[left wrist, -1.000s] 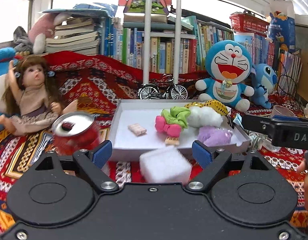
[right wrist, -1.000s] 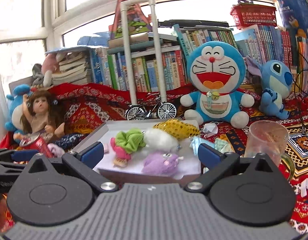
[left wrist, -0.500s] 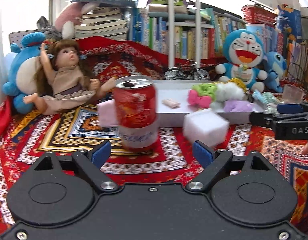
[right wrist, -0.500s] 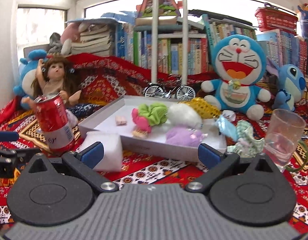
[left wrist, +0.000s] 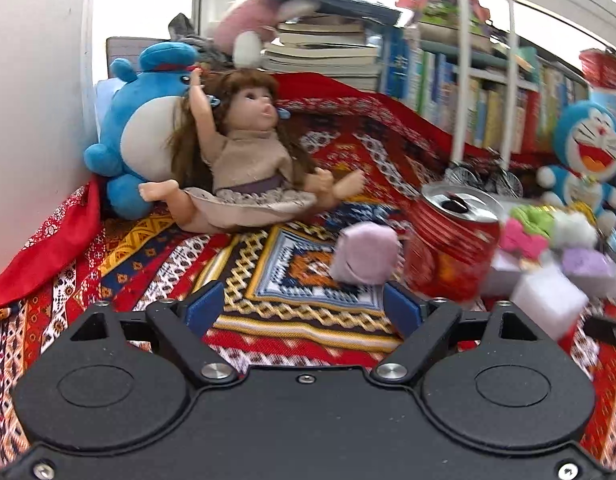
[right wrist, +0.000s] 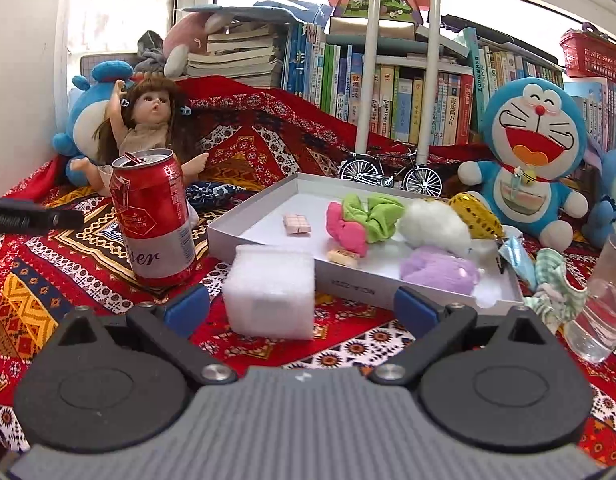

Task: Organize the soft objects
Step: 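Move the left tool to the lavender fabric while the right tool approaches the white foam cube, then grasp the lavender fabric with the left tool while the right tool grasps the foam cube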

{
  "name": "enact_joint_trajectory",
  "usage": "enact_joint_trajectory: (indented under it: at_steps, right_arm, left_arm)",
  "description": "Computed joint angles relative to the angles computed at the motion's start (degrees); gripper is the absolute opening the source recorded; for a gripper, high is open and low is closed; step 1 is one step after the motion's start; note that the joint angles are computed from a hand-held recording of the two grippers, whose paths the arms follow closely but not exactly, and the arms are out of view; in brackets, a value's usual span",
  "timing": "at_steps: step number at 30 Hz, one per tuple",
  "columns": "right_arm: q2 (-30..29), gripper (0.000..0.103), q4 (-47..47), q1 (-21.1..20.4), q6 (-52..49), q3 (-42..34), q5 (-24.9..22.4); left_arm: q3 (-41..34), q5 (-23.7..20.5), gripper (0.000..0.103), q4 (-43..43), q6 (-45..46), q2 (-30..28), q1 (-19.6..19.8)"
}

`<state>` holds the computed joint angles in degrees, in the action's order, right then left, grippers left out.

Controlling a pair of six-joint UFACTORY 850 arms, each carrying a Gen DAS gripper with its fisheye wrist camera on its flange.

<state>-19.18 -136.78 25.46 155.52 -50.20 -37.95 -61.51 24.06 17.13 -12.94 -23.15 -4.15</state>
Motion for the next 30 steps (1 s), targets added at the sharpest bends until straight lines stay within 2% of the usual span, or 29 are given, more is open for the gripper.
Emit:
enact_joint_trajectory:
  at_steps: [2, 5, 10, 20, 23, 30]
  right_arm:
    - [-0.73, 0.099, 1.82, 0.30, -1.47, -0.97, 0.19]
    - [-1.44, 0.097, 2.46, 0.47, -1.80, -1.85, 0.59]
    - [-2.61, 0.094, 4.91, 1.06, -4.94, -3.09, -0.06]
    - [-4.16, 0.091, 5.92, 0.87, -5.60, -4.79, 0.34]
    - [-4.60, 0.091, 5.91, 0.87, -5.69, -5.33, 0.49]
    - [-5.84, 0.090, 6.07, 0.54, -5.99, -7.06, 1.57]
  left_arm:
    - [-2.88, -1.13, 0.074, 3.14, -4.16, -1.99, 0.43]
    - [-7.53, -3.25, 0.061, 13.40, -16.26, -5.04, 1.17]
    - [-13.95, -5.51, 0.049, 27.08, -31.73, -9.74, 1.30]
    - [-19.08, -6.16, 0.051, 30.60, -31.45, -14.30, -0.22]
    - [-20.08, -7.17, 0.052, 29.33, -30.50, -15.04, -0.53]
    - [-23.81, -7.35, 0.053, 39.51, -43.63, -17.63, 0.02]
